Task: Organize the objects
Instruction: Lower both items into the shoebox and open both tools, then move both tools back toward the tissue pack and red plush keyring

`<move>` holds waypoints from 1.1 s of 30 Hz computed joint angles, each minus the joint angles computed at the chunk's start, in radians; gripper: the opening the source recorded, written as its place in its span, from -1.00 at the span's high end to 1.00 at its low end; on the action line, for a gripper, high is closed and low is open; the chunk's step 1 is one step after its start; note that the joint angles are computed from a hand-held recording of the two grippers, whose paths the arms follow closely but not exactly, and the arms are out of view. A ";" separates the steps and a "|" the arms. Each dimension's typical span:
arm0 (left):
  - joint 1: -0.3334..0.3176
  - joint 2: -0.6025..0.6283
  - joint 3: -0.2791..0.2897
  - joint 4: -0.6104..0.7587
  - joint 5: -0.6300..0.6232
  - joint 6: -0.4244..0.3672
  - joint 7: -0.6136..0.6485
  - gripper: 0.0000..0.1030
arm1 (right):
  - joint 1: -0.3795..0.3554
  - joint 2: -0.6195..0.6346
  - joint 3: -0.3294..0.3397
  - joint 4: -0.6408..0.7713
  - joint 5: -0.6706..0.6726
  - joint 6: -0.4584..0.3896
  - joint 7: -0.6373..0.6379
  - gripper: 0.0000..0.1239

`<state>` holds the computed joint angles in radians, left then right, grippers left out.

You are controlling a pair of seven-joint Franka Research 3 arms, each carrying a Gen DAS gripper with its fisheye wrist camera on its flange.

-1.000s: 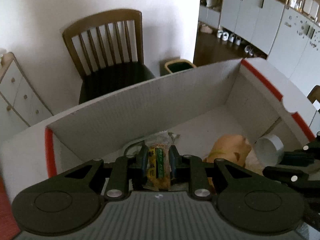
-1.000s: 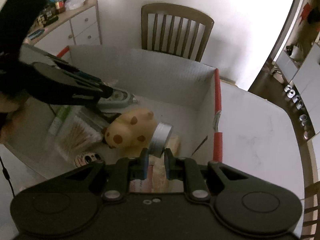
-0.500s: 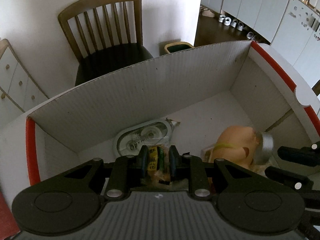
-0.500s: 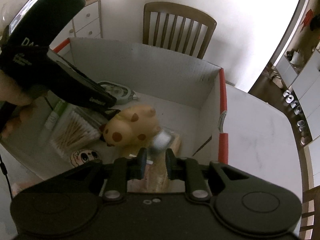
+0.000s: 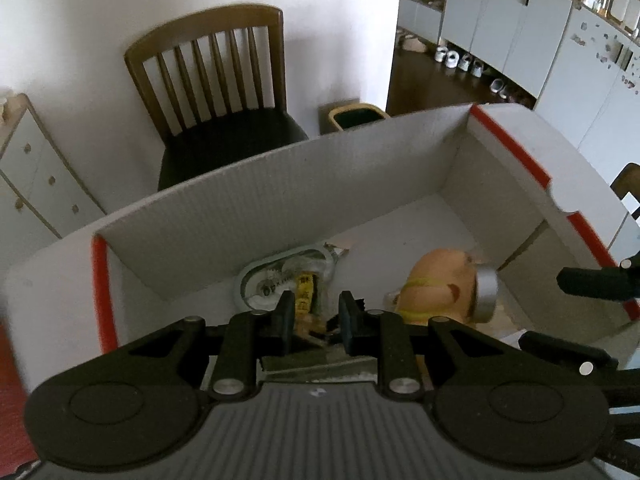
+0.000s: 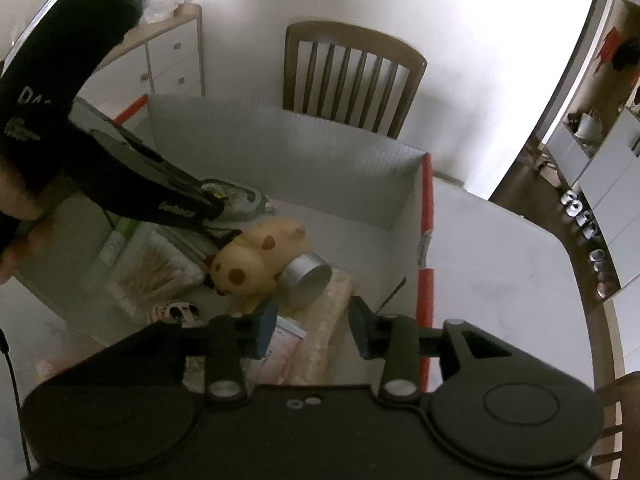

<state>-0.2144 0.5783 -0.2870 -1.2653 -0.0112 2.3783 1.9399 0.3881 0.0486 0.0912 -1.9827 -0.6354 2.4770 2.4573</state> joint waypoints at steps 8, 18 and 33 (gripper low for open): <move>0.041 -0.116 -0.022 -0.146 -0.059 0.112 -0.001 -0.33 | -0.017 -0.083 0.021 -0.062 -0.031 0.033 0.028 0.12; 0.083 -0.286 -0.039 -0.332 -0.171 0.183 0.075 -0.34 | -0.064 -0.192 0.076 -0.141 -0.054 0.081 0.069 -0.09; 0.047 -0.580 0.042 -0.661 -0.418 0.268 0.216 -0.51 | -0.149 -0.382 0.181 -0.315 -0.001 0.183 0.072 -0.41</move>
<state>-0.1678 -0.0012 -0.2451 -1.9258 -0.4294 2.6459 2.1561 0.2391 -0.3330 0.2721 -2.2982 -0.6366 2.6598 2.5296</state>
